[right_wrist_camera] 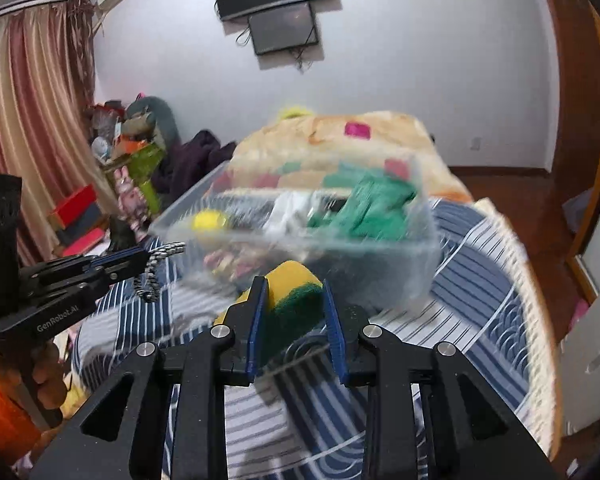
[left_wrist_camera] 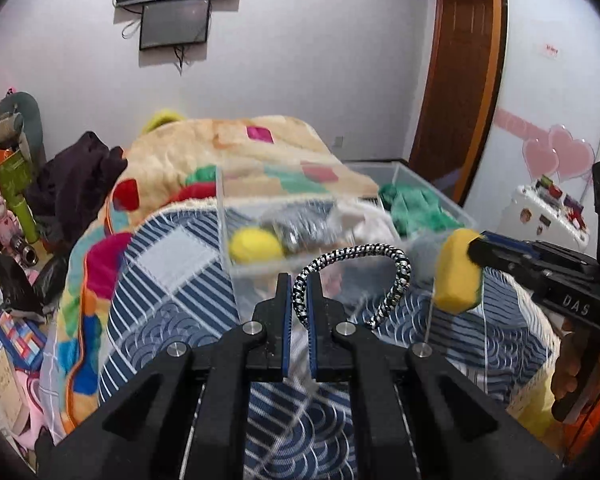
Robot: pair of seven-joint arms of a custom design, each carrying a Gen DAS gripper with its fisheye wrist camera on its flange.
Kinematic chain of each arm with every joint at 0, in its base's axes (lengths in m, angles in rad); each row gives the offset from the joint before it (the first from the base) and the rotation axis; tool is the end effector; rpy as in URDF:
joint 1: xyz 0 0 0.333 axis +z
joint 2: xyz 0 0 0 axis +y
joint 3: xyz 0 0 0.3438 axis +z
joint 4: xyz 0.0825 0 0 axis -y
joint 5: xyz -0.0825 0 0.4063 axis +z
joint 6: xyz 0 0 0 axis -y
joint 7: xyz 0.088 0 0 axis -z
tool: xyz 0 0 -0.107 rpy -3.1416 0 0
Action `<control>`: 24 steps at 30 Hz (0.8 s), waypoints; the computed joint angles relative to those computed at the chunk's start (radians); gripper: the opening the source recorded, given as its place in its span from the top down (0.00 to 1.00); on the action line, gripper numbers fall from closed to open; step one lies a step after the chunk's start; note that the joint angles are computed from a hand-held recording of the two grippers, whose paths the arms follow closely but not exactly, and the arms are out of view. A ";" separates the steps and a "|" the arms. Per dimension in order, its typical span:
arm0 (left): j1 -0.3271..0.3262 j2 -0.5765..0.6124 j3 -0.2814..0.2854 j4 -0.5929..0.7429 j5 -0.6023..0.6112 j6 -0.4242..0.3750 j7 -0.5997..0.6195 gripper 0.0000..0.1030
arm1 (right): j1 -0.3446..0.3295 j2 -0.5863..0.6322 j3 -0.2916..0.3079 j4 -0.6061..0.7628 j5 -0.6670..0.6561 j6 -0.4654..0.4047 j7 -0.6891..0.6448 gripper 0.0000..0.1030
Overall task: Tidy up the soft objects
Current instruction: 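Release sponge into box with right tool while left tool releases bracelet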
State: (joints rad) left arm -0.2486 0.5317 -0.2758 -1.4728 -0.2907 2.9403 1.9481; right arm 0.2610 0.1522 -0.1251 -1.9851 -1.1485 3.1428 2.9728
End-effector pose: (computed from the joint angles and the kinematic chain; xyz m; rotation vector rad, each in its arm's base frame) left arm 0.7118 -0.3293 0.5054 -1.2296 2.1645 -1.2192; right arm 0.6128 0.1687 0.4842 -1.4853 1.6504 -0.6960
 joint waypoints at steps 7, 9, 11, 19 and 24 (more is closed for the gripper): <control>-0.060 0.085 0.067 0.162 0.067 -0.017 -0.077 0.94 | -0.013 0.007 -0.006 0.101 -0.244 -0.054 0.223 0.75; -0.076 0.115 0.082 0.216 0.090 -0.027 -0.099 0.94 | -0.024 0.021 0.010 0.129 -0.255 -0.073 0.222 0.75; -0.092 0.148 0.099 0.273 0.113 -0.045 -0.125 0.94 | -0.034 0.041 0.024 0.159 -0.233 -0.083 0.190 0.75; -0.111 0.257 0.128 0.437 0.182 -0.167 -0.198 0.94 | -0.042 0.119 0.043 0.210 0.001 -0.076 -0.010 0.75; -0.093 0.284 0.102 0.470 0.187 -0.235 -0.194 0.94 | -0.067 0.151 0.089 0.207 0.216 -0.102 -0.234 0.75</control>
